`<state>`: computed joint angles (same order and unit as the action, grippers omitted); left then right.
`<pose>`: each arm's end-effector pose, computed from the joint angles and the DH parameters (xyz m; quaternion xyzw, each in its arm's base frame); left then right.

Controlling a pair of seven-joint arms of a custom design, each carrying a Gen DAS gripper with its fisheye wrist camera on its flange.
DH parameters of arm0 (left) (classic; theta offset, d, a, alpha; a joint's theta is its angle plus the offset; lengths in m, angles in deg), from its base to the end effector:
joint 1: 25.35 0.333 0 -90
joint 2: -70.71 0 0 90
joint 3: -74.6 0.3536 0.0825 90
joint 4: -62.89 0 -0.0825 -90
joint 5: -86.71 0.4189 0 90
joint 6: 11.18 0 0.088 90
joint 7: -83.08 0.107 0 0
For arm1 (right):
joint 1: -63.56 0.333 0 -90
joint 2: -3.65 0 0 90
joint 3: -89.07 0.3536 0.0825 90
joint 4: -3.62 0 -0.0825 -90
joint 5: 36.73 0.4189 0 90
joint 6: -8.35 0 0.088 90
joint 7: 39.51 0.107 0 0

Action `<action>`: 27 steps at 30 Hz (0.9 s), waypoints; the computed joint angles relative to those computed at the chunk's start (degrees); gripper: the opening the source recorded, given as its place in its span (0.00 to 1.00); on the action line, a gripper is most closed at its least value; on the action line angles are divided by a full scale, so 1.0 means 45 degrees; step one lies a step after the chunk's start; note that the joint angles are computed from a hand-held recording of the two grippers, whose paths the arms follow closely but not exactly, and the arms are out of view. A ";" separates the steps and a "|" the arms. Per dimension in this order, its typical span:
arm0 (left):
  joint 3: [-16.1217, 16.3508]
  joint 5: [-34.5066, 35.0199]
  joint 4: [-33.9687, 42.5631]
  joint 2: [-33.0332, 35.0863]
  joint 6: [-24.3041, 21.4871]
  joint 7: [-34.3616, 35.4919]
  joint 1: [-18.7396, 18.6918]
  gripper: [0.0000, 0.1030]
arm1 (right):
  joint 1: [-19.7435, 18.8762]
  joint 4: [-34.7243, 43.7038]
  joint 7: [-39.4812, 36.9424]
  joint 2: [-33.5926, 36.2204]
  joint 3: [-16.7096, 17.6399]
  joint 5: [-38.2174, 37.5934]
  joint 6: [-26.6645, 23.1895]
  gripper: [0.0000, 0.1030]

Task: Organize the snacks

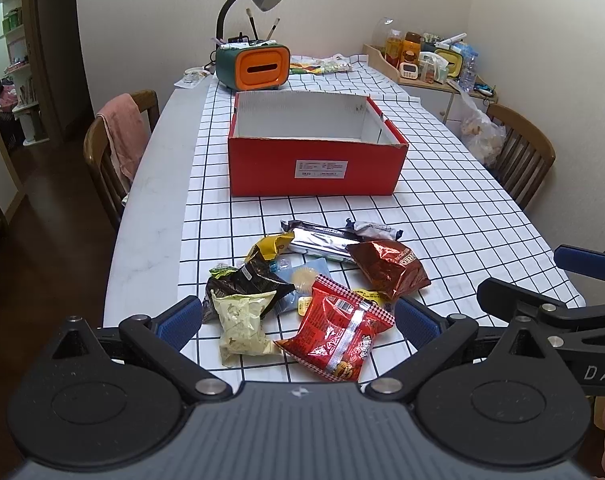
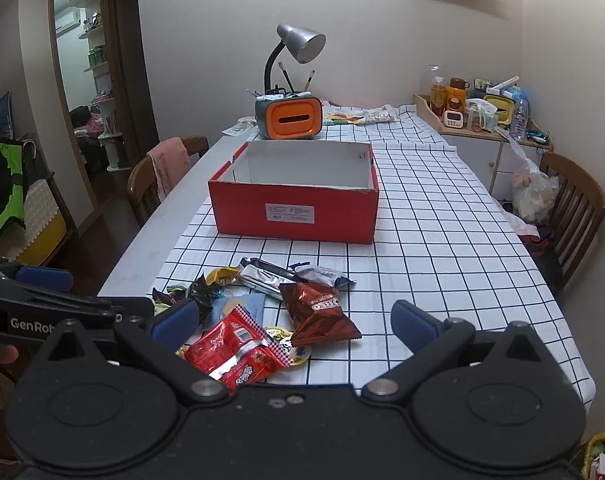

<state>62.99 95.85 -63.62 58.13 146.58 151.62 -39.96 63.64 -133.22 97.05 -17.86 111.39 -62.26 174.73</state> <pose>0.4944 -0.2600 0.5819 -0.5794 0.7230 -0.3160 0.2044 0.4489 0.2352 0.5646 -0.6360 0.6319 -0.2720 0.3495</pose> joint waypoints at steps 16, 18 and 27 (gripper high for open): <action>-0.0010 0.0318 0.0527 0.0887 -0.0266 -0.0431 0.0405 1.00 | 0.0409 0.0211 -0.1061 0.1148 -0.0879 0.0732 0.0585 0.96; 0.0031 0.0279 0.0727 0.1142 -0.0537 -0.0451 0.0456 1.00 | 0.0680 0.0255 -0.1396 0.1424 -0.1208 0.1022 0.0577 0.96; 0.0083 0.0448 0.1227 0.2101 -0.0999 -0.0337 0.0726 0.99 | 0.3503 0.1000 -0.6610 0.2858 -0.3507 0.5554 -0.0091 0.96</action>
